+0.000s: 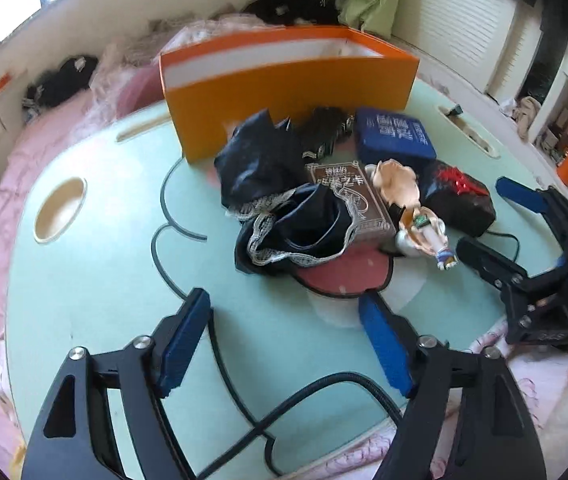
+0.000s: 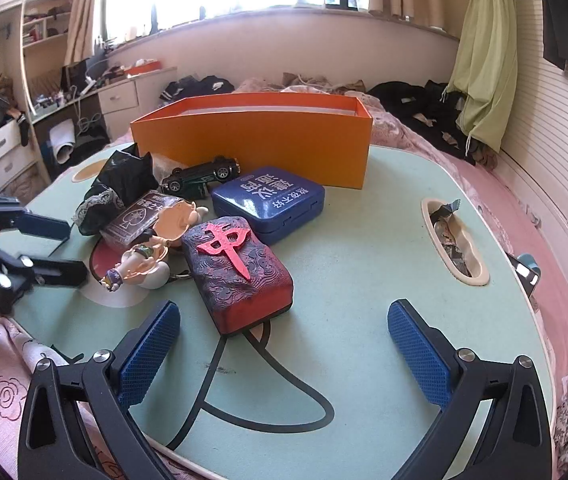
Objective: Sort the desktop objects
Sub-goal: 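Grasp the green toy car in the box with the left gripper, set it on the table, then grasp the white fluffy pompom in the box with the right gripper, set it by the blue tin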
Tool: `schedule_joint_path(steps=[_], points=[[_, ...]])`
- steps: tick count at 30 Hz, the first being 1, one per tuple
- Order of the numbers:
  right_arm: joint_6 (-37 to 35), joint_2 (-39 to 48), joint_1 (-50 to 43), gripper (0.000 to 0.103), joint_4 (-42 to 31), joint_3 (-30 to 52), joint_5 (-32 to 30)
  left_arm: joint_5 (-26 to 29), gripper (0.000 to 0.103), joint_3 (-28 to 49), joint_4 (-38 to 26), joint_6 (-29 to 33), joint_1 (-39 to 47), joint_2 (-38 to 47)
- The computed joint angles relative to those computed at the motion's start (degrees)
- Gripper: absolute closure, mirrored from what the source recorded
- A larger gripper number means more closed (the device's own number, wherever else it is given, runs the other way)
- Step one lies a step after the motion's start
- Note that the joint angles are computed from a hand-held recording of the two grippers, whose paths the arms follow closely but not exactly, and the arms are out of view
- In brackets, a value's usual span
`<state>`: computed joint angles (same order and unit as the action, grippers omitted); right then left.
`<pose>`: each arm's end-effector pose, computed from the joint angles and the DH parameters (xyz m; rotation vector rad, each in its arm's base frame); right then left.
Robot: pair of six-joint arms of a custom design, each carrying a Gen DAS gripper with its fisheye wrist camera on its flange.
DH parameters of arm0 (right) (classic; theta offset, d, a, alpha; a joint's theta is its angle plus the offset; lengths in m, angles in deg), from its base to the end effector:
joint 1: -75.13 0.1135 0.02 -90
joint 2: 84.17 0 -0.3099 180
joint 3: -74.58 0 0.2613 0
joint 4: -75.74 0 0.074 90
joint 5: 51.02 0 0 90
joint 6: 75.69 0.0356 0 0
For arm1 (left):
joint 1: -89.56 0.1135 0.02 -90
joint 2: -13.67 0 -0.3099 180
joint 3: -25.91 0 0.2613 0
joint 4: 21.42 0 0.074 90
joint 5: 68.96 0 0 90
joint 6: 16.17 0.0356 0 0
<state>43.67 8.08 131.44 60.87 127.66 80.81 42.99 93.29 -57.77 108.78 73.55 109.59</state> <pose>0.1827 0.2313 0.1767 -0.2478 2.2075 -0.1314 0.3106 -0.1030 0.2000 1.2298 2.3175 -0.4053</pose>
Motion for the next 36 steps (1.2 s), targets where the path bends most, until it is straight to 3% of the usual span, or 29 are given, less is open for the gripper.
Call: schedule_joint_path(steps=[2, 5, 22, 24, 28, 29, 32, 34, 36], points=[[-0.02, -0.11, -0.04, 0.000, -0.01, -0.06, -0.07, 1.05, 0.020, -0.89, 1.13, -1.15, -0.26, -0.27], [-0.07, -0.11, -0.06, 0.000, -0.02, -0.06, -0.06, 1.01, 0.000, -4.26, 7.43, -4.28, -1.24, -0.71], [0.31, -0.92, 0.25, 0.000, -0.80, -0.07, -0.05, 1.88, 0.000, -5.35, 9.08, -5.17, -0.86, -1.37], [-0.18, -2.54, 0.18, 0.003, -0.20, -0.81, -1.54, 2.15, 0.000, -5.23, 8.88, -4.88, -0.51, -1.30], [-3.26, -9.61, -4.50, 0.025, 0.32, -2.15, -9.84, 2.16, 0.000, -5.02, 8.72, -4.74, -0.41, -1.15], [-3.94, -12.16, -6.38, 0.028, -1.29, -1.16, -12.31, 2.15, 0.000, -5.01, 8.72, -4.74, -0.42, -1.11], [-6.74, -14.65, -10.36, 0.031, -7.66, 6.68, -11.26, 2.14, 0.000, -4.96, 8.76, -4.78, -0.40, -1.04], [-11.33, -10.97, -13.12, 0.032, -11.37, 15.44, -11.35, 2.29, 0.000, -5.04, 9.05, -4.69, -0.22, -1.03], [-14.00, -3.78, -17.06, 0.038, -16.81, 26.78, -16.50, 2.36, 0.000, -5.02, 9.04, -4.66, -0.16, -1.00]])
